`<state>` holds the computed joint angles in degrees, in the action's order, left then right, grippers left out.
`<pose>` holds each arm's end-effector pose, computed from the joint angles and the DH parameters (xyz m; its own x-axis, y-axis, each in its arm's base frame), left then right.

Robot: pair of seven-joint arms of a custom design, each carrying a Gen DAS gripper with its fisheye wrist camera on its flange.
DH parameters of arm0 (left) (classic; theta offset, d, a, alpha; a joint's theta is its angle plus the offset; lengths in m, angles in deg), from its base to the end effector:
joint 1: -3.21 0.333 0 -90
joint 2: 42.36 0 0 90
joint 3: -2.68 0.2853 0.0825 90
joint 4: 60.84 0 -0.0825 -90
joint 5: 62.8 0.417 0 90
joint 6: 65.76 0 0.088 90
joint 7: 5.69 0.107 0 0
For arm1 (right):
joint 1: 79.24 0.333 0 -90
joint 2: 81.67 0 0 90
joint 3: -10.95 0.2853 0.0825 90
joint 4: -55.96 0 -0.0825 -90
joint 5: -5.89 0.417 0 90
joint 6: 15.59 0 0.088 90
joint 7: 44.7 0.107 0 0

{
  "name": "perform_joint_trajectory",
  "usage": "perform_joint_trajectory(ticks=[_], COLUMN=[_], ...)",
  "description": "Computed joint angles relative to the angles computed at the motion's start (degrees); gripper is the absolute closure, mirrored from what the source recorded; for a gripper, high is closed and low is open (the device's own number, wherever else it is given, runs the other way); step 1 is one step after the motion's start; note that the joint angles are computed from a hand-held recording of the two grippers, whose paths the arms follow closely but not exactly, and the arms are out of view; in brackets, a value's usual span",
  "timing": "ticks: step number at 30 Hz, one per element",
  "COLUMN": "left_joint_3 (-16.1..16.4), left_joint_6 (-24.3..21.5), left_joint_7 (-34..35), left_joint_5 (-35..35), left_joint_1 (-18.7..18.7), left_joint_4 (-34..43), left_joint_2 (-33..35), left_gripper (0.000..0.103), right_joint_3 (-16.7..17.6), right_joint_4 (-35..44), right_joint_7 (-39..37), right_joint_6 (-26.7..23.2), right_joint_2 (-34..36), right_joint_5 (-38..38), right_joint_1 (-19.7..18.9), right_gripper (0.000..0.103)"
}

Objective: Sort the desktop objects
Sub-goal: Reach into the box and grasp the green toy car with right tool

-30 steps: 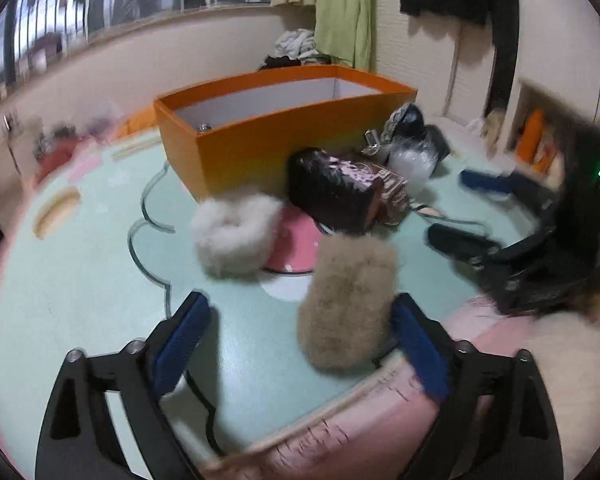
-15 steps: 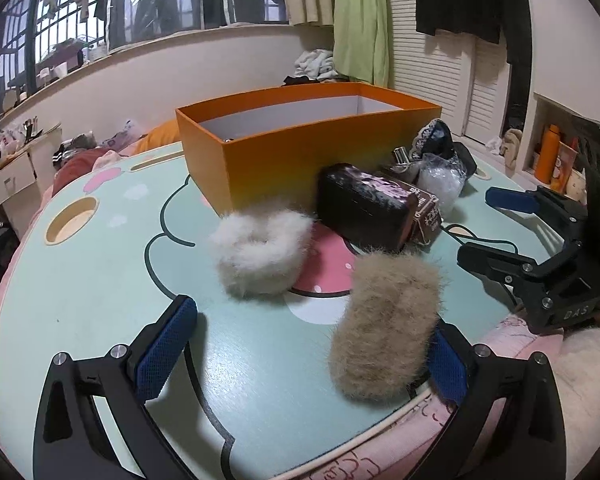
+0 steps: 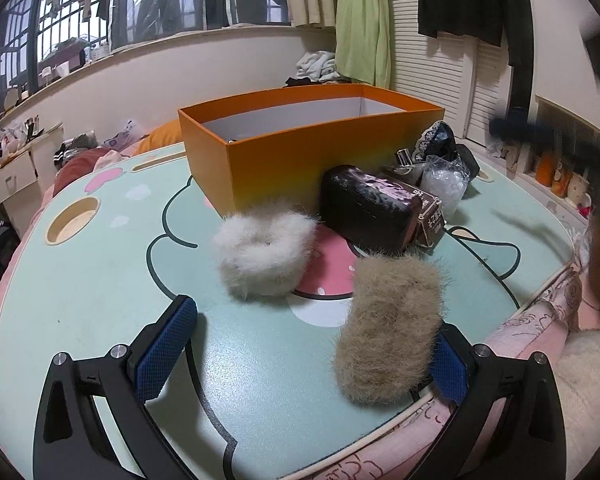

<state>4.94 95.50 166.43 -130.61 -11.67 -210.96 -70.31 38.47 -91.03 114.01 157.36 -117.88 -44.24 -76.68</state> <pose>0.4546 -0.0559 0.4171 -0.5859 -0.8104 -0.0059 -0.4848 0.3562 -0.7988 0.3656 0.2901 0.4963 0.2066 -0.9781 0.0259 -0.4177 -0.1121 -0.9017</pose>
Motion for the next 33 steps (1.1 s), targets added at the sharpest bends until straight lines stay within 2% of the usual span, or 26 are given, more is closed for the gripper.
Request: perform_joint_trajectory(ticks=[1,2,4,5,6,7,8,9,11,12,13,14,15,18,21,24,27,31,33], left_joint_3=[0.07,0.02,0.04,0.07,0.20,0.20,0.26,0.29,0.13,0.13,0.11,-0.01,-0.08,-0.23,-0.26,-0.24,-0.35,-0.63,-0.67], left_joint_6=[-0.03,-0.06,-0.05,-0.01,0.03,0.06,0.09,0.10,0.02,0.00,-0.02,0.02,0.05,0.07,-0.11,-0.10,-0.07,-0.02,-0.04], left_joint_7=[0.06,-0.06,-0.06,0.03,0.38,0.53,0.82,1.06,1.11,1.27,1.40,1.41,1.45,1.46,1.32,1.71,2.23,2.31,2.35], left_joint_5=[-0.01,0.09,0.10,-0.05,-0.35,-0.55,-0.84,-1.07,-1.20,-1.37,-1.52,-1.65,-1.73,-1.83,-1.84,-2.20,-2.72,-2.90,-2.96], left_joint_1=[-0.02,0.03,0.01,-0.08,-0.23,-0.28,-0.35,-0.36,-0.21,-0.21,-0.19,-0.18,-0.15,-0.05,0.06,0.04,0.04,0.25,0.30], left_joint_4=[0.10,0.03,0.03,0.06,0.19,0.21,0.24,0.33,0.35,0.40,0.49,0.47,0.49,0.51,0.66,1.09,1.12,1.07,1.11], left_joint_2=[0.10,0.02,0.02,0.04,0.19,0.21,0.30,0.44,0.45,0.51,0.60,0.58,0.62,0.65,0.82,1.31,1.40,1.37,1.42], left_gripper=[0.000,0.000,0.000,0.000,0.000,0.000,0.000,0.000,0.000,0.000,0.000,0.000,0.000,0.000,0.000,0.000,0.000,0.000,0.000], right_joint_3=[-2.71,-5.55,-12.67,-17.35,-20.21,-21.88,-23.99,-25.28,-23.04,-23.06,-24.97,-24.88,-22.78,-21.63,-20.87,-20.22,-18.54,-17.39,-16.85], right_joint_4=[3.61,6.41,15.17,19.88,24.88,29.74,34.74,39.74,48.13,50.64,55.03,57.41,59.92,69.06,72.00,68.87,61.77,46.38,40.56], right_joint_7=[-4.47,-7.13,-19.47,-26.98,-35.16,-40.29,-47.17,-50.87,-56.55,-58.26,-57.06,-54.79,-52.30,-48.92,-46.20,-44.50,-45.48,-48.50,-51.50], right_joint_6=[-2.29,-5.13,-9.31,-11.77,-14.80,-19.86,-22.80,-26.38,-33.77,-35.74,-38.69,-39.89,-41.00,-48.14,-50.21,-46.38,-37.34,-18.79,-12.48], right_joint_2=[2.38,4.75,12.89,17.37,21.80,25.18,29.78,34.28,41.09,43.46,47.16,49.23,51.33,58.42,60.49,59.09,55.65,45.39,41.02], right_joint_5=[1.47,2.20,11.61,18.63,27.10,33.08,43.09,53.13,68.68,72.70,72.70,70.36,67.13,62.05,57.29,56.04,60.29,64.21,67.99], right_joint_1=[2.54,5.75,12.94,17.94,21.10,23.19,24.79,25.18,21.40,21.11,22.81,22.95,21.29,20.60,21.26,20.95,19.08,17.97,17.85], right_gripper=[0.024,0.032,0.044,0.051,0.054,0.055,0.055,0.055,0.057,0.059,0.065,0.067,0.067,0.067,0.070,0.075,0.081,0.082,0.082])
